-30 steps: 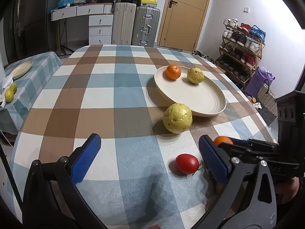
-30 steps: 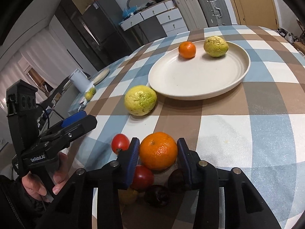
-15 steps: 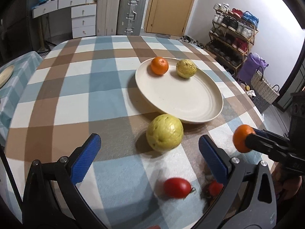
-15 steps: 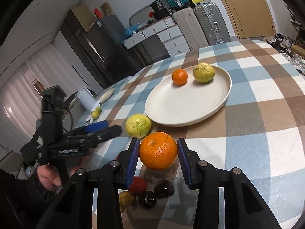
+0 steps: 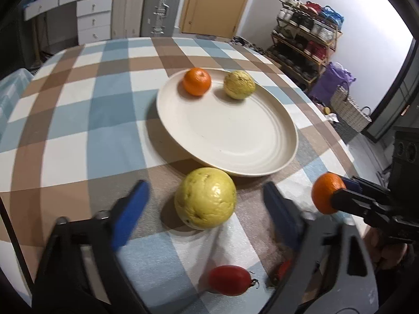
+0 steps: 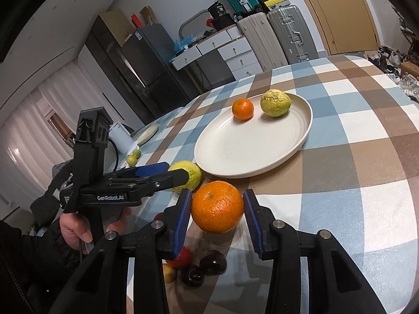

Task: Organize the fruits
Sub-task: 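Grasp the yellow-green fruit with the left gripper while the right gripper lifts the orange, then carry both fruits onto the white plate and open both grippers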

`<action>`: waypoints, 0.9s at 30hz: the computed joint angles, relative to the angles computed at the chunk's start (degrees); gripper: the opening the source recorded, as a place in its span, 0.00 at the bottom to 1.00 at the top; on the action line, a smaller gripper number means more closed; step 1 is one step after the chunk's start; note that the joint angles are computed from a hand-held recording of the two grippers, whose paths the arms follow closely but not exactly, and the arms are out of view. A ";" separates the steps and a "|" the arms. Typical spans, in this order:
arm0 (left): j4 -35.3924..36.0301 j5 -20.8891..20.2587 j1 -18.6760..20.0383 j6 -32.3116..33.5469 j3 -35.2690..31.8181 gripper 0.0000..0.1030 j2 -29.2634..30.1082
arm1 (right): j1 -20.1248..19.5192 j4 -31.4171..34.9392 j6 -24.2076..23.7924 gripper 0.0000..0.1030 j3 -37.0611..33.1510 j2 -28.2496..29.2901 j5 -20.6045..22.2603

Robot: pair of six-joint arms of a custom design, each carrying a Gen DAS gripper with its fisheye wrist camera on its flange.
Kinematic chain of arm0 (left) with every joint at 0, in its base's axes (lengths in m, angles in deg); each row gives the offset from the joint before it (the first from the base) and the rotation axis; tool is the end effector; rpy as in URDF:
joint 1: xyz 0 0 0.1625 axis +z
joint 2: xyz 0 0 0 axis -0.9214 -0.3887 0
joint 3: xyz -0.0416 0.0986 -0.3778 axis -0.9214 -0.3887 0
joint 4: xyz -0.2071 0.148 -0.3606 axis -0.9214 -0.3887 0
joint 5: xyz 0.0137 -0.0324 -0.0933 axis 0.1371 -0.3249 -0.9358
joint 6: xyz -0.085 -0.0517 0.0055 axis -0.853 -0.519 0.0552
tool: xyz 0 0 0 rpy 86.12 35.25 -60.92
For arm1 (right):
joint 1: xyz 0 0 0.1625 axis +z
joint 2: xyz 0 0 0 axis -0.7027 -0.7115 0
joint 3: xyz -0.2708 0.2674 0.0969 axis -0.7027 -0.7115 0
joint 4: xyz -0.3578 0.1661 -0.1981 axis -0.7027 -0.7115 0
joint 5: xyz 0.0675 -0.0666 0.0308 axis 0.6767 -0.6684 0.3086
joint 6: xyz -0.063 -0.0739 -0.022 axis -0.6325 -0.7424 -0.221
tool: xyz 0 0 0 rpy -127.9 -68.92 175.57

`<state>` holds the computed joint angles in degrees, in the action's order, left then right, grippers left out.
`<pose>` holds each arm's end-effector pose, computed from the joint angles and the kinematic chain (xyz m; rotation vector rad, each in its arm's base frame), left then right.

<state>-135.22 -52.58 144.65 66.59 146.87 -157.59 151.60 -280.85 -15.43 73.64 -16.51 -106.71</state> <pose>0.0776 -0.4855 0.2247 0.3138 2.5309 -0.8175 0.2694 -0.4463 -0.1021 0.8587 -2.8831 0.6876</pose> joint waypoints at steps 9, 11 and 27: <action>2.05 -1.55 0.24 0.98 0.18 0.44 -0.96 | 0.15 0.33 0.17 0.40 -0.05 -0.03 -0.35; 2.36 -2.23 0.38 0.94 0.45 0.44 -1.46 | 0.20 0.24 0.12 0.40 0.03 -0.07 -0.33; 3.82 -3.51 -2.23 1.87 -2.07 0.44 -6.18 | 2.42 5.86 -1.60 0.40 -5.03 -0.19 -0.59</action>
